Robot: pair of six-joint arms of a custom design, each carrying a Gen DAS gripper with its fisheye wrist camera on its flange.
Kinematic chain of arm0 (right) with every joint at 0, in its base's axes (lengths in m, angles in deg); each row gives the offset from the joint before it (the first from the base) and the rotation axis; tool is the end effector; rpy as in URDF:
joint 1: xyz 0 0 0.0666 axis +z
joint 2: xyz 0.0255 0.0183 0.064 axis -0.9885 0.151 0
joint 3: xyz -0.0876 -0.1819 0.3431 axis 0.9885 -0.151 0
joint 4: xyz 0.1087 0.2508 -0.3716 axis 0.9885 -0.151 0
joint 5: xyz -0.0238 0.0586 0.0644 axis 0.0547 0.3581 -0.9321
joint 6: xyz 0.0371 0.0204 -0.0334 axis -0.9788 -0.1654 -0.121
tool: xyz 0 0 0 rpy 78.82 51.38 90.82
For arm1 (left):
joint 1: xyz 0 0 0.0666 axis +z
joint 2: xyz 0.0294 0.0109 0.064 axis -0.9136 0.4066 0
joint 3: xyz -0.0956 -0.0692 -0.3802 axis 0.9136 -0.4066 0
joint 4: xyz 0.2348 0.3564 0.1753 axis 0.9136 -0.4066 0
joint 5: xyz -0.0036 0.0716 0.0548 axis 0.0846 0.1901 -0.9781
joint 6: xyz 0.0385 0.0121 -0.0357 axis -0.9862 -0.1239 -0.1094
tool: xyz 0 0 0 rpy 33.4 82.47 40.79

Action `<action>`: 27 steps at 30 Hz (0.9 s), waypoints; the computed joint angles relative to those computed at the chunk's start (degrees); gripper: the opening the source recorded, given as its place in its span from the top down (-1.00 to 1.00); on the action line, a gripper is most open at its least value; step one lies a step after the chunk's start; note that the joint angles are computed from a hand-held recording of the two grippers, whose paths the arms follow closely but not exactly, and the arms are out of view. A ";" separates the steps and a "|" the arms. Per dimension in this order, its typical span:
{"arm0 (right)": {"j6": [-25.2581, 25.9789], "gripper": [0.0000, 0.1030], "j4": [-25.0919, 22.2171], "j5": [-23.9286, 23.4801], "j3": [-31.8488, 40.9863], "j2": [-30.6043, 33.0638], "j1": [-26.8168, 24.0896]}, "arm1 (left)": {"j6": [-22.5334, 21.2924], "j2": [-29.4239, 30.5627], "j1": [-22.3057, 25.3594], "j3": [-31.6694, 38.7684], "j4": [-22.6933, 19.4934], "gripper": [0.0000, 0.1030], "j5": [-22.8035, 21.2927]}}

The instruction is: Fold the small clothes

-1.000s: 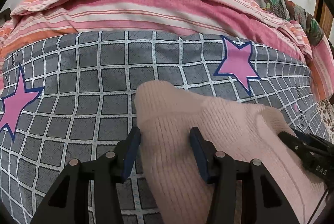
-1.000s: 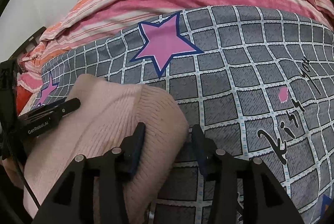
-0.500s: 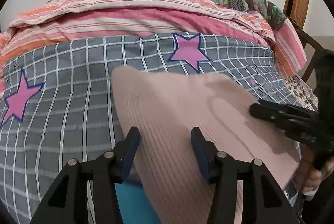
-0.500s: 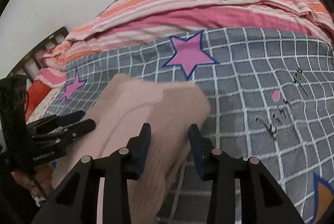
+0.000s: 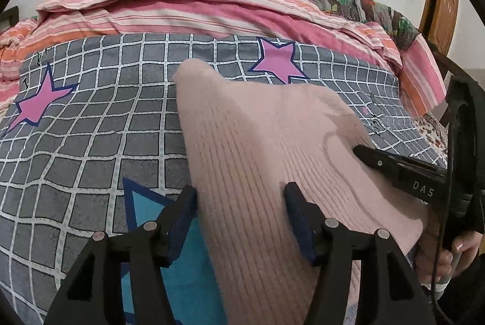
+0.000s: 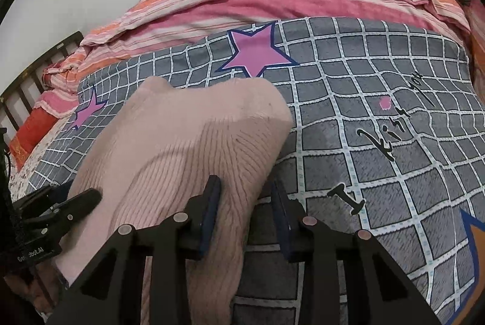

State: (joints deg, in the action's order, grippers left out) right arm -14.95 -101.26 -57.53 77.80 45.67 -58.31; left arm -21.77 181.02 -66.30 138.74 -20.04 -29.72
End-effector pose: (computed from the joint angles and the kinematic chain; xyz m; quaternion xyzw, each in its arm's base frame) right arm 0.5802 0.2371 0.2536 0.1205 0.9203 0.0744 0.3647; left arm 0.6272 -0.0206 0.2743 0.2095 0.8911 -0.1859 0.3571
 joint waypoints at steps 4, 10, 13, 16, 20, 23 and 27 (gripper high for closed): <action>1.05 0.33 0.07 3.90 0.16 0.34 0.94 | 1.45 0.02 0.31 -1.32 3.28 -0.29 0.89; 1.94 0.31 1.39 5.42 -0.27 0.41 1.16 | 2.06 -0.70 -0.04 -3.14 7.26 -0.35 -0.37; 2.72 0.28 0.97 7.57 0.13 0.74 1.72 | 1.79 -1.25 -0.32 -3.91 8.58 -0.35 -1.42; 3.03 0.28 0.86 8.31 0.31 0.87 1.93 | 2.07 -1.34 -0.33 -4.08 9.01 -0.35 -1.35; 2.90 0.28 1.69 7.46 -0.18 0.61 1.67 | 1.86 -1.42 -0.35 -4.29 9.67 -0.35 -1.56; 3.01 0.28 1.83 7.52 -0.25 0.58 1.67 | 1.89 -1.54 -0.43 -4.47 9.96 -0.35 -1.79; 2.76 0.28 1.84 7.40 -0.23 0.56 1.72 | 1.89 -1.56 -0.39 -4.52 9.98 -0.35 -1.66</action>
State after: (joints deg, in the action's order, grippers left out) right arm -12.20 -99.43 -50.12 77.57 46.23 -56.59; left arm -19.88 179.46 -66.69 134.22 -10.06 -31.38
